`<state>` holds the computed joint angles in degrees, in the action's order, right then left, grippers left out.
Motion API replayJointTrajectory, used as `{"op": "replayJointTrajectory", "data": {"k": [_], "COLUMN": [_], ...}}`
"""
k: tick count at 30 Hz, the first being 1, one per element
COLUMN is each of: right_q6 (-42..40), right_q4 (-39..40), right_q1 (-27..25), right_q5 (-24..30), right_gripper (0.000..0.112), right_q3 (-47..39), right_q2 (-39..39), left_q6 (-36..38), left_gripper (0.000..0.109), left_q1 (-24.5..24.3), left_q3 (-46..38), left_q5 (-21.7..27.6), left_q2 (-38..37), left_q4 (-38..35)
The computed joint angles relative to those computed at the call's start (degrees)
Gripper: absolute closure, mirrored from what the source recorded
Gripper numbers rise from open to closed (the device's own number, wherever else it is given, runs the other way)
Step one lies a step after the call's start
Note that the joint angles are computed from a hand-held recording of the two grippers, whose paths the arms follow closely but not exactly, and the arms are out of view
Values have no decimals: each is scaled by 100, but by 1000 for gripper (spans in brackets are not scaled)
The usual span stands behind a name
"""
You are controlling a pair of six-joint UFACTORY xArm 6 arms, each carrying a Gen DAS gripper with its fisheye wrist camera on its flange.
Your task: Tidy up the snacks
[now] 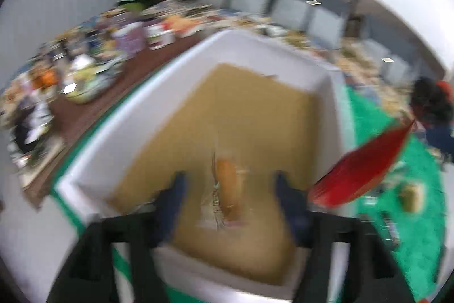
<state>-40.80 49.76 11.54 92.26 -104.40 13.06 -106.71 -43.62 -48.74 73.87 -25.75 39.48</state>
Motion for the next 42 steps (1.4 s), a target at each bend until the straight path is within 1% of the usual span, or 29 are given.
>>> {"op": "replayJointTrajectory", "data": {"k": [1,2,3,4,6,8,9,10,13,14,15,17,18,19,22,24,26,28,31,33,35,38,42], "right_q6": [-123,-295,-480,-643,-1050,-1641,-1875,-2232,-2732,-2854,-2910,-2863,-2768,-2649,-2471,-2469,-2475,-2640,-2793,-2752,-2824,-2872,-2845], "right_q4": [3,17,5,-34,-206,-365,-420,-475,-724,-836,-920,-1119,-1186,-1231,-1294,-1335,-1339,-1233,-1028,-1025,-971,-914,-960], "right_q1": [6,-50,-127,-209,-421,-768,-903,-1175,-1763,-2027,-2222,-2641,-2797,-2977,-3208,-3249,-3153,-3058,-3043,-3019,-3031,-3058,-3029], "right_q5": [-277,-475,-706,-912,-1494,-2279,-2648,-3105,-4092,-4429,-4659,-5106,-5147,-5195,-5151,-5087,-5138,-5357,-5403,-5403,-5381,-5280,-5353], "right_gripper": [40,40,40,40,36,36,36,36,36,36,36,36,36,36,36,36,36,34,30,30,29,28,27], "right_q3": [274,524,709,920,1294,1872,2117,2458,2881,2980,3007,2970,2861,2731,2397,2211,2204,2291,2351,2351,2370,2331,2332], "right_q2": [-178,-351,-454,-585,-760,-959,-995,-1022,-743,-595,-465,-115,40,236,575,742,787,779,763,760,758,780,798], "left_q6": [-190,-339,-458,-644,-850,-993,-1004,-986,-727,-577,-429,-31,108,392,924,1156,1399,1473,1807,1762,1554,1496,1466], "left_gripper": [26,26,26,26,26,26,26,26,24,20,14,6,6,6,6,6,7,7,7,6,6,6,6], "left_q1": [-100,-221,-288,-376,-525,-745,-833,-913,-1024,-1058,-1062,-1032,-986,-889,-664,-591,-483,-375,-326,-267,-250,-252,-250], "left_q3": [143,243,311,394,453,215,20,-199,-1015,-1375,-1633,-2354,-2542,-2879,-3606,-3968,-4357,-4426,-4843,-4669,-4533,-4525,-4442], "left_q5": [270,424,466,424,293,-18,-78,-245,-932,-1225,-1391,-1857,-1994,-2246,-2506,-2387,-2124,-2052,-1591,-1776,-1833,-1803,-1837], "left_q2": [-136,-239,-279,-312,-282,98,294,542,1384,1772,2029,2858,3090,3563,4545,4980,5392,5529,5850,5784,5733,5732,5672], "left_q4": [11,13,5,23,65,235,307,449,866,993,1035,1022,951,719,131,-108,-347,-415,-296,-131,79,141,155]}}
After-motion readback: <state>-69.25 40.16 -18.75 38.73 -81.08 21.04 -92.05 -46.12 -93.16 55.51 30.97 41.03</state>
